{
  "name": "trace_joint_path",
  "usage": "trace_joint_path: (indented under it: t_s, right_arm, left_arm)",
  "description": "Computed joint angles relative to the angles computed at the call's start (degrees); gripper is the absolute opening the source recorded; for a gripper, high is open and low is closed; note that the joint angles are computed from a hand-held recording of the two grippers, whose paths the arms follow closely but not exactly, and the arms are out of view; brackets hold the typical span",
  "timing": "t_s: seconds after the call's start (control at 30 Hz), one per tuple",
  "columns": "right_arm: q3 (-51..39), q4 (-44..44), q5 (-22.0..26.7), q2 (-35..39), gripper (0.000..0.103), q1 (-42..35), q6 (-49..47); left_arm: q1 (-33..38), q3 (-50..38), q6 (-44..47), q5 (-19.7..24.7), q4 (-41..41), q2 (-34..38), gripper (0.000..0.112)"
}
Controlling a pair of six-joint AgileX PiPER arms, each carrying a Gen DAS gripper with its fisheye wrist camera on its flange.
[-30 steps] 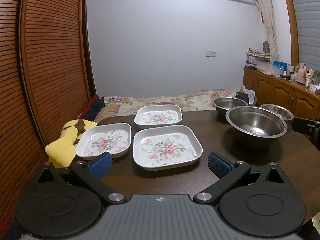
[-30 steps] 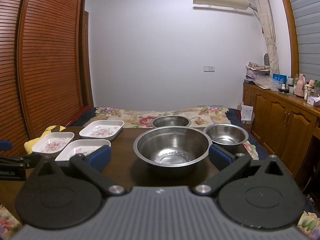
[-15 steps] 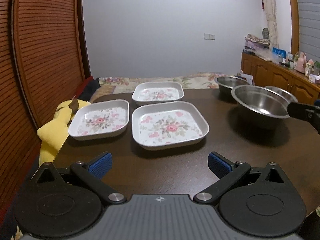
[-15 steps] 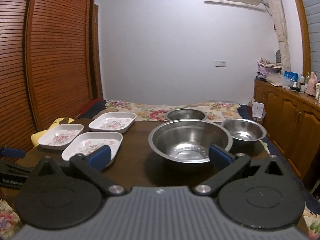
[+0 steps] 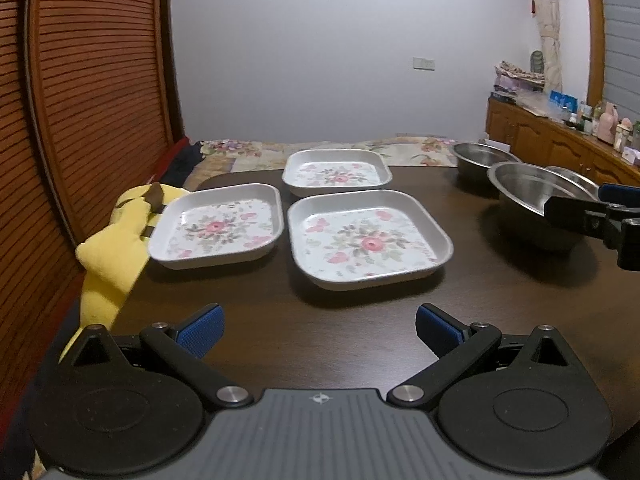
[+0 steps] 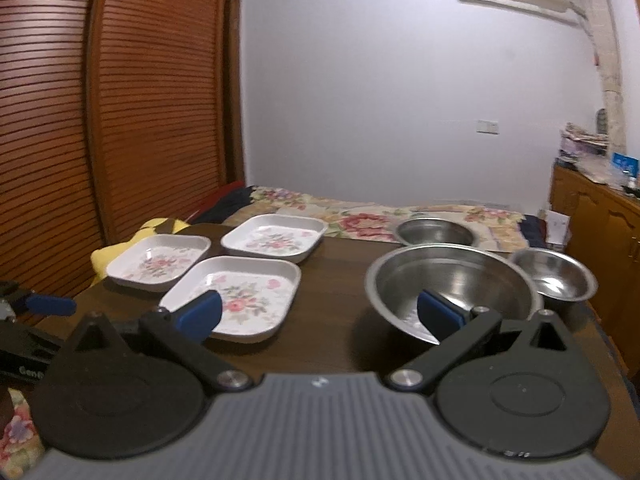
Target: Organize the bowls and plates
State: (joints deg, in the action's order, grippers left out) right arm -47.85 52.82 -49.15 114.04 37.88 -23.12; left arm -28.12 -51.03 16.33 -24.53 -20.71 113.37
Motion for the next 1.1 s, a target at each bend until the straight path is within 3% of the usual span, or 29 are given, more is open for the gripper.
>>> trace_joint_path:
  t_s: [0.13, 0.4, 0.5, 0.57, 0.63, 0.73, 0.87, 1.0, 1.1]
  right_arm:
    - [-2.8, -3.3, 4.3, 0.8, 0.103, -1.8, 0.4]
    - [-10.5, -7.7, 11.4, 4.6, 0.103, -4.6, -1.6]
    - [-14.2, -9.9, 15.2, 6.8, 0.102, -6.0, -1.5]
    - [-16.1, -9.9, 16.9, 8.0, 0.099, -6.5, -2.5]
    - [-18.4, -9.0, 19.1, 9.4, 0.087, -7.1, -4.0]
    - [-21.2, -9.3, 22.2, 11.1, 0.085, -8.3, -3.8]
    - [-24.7, -8.1, 25.4, 13.3, 0.071, -9.4, -5.1]
    - [-27.1, -3.7, 26.5, 14.8, 0.060, -9.6, -10.0]
    - [-28.2, -0.9, 26.6, 15.6, 0.058, -9.9, -12.9]
  left_arm:
    - [2.1, -2.0, 0.5, 1.5, 0.6, 0.7, 0.103]
    - [6.7, -6.5, -6.2, 1.8, 10.7, 3.5, 0.103]
    - [8.6, -9.2, -13.0, 3.0, 18.2, 5.0, 0.102]
    - [9.8, -11.1, -18.9, 4.0, 24.6, 6.1, 0.098]
    - [10.6, -13.0, -24.1, 5.1, 30.0, 7.1, 0.091]
    - [10.9, -15.5, -29.6, 6.3, 36.2, 8.5, 0.081]
    - [11.1, -19.2, -38.4, 8.0, 45.2, 10.7, 0.066]
    - [11.1, -22.4, -48.8, 9.2, 55.3, 12.6, 0.055]
    - [11.0, -24.7, -56.7, 9.9, 63.2, 13.9, 0.051]
